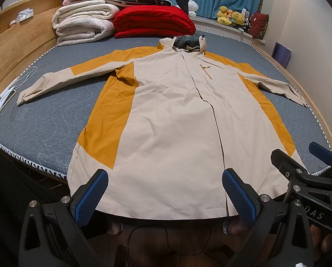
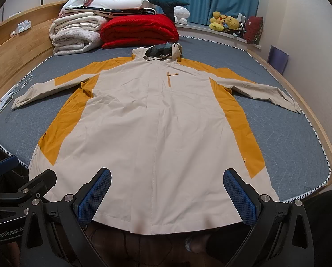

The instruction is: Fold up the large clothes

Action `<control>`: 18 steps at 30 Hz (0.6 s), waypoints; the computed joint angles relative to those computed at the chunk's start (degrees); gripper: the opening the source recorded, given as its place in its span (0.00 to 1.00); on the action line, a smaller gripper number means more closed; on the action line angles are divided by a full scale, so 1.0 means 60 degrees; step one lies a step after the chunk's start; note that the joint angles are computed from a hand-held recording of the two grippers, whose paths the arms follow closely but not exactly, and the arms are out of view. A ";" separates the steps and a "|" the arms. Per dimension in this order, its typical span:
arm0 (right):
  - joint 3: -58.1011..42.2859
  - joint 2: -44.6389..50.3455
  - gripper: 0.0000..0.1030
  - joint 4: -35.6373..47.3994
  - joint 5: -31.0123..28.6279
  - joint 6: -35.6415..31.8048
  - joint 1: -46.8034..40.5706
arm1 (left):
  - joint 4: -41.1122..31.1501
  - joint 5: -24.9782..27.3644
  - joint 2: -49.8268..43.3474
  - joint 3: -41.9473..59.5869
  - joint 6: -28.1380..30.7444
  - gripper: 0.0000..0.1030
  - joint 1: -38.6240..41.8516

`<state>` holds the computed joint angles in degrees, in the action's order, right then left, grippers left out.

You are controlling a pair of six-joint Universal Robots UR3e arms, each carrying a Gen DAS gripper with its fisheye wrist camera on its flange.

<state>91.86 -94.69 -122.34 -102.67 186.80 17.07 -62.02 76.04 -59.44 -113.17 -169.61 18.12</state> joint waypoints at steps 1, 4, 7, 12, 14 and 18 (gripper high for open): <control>-0.0001 0.0001 0.97 -0.0001 0.0004 -0.0006 -0.0008 | -0.0003 0.0006 -0.0004 0.0004 -0.0005 0.99 -0.0006; -0.0006 -0.0001 0.97 0.0017 0.0008 -0.0001 -0.0013 | 0.0009 -0.0012 0.0016 -0.0025 0.0011 0.99 0.0013; -0.0001 0.0000 0.97 -0.0001 0.0004 0.0001 -0.0009 | 0.0019 -0.0014 0.0020 -0.0034 0.0014 0.99 0.0015; -0.0020 0.0006 0.97 0.0022 0.0009 0.0007 -0.0008 | 0.0022 -0.0003 0.0016 -0.0029 0.0006 0.99 0.0004; -0.0023 0.0006 0.97 0.0031 -0.0001 0.0011 -0.0001 | 0.0016 -0.0011 0.0017 -0.0026 0.0014 0.99 0.0008; 0.0001 -0.0008 0.97 0.0008 0.0010 0.0001 -0.0017 | -0.0010 -0.0033 0.0037 -0.0018 0.0057 0.99 0.0019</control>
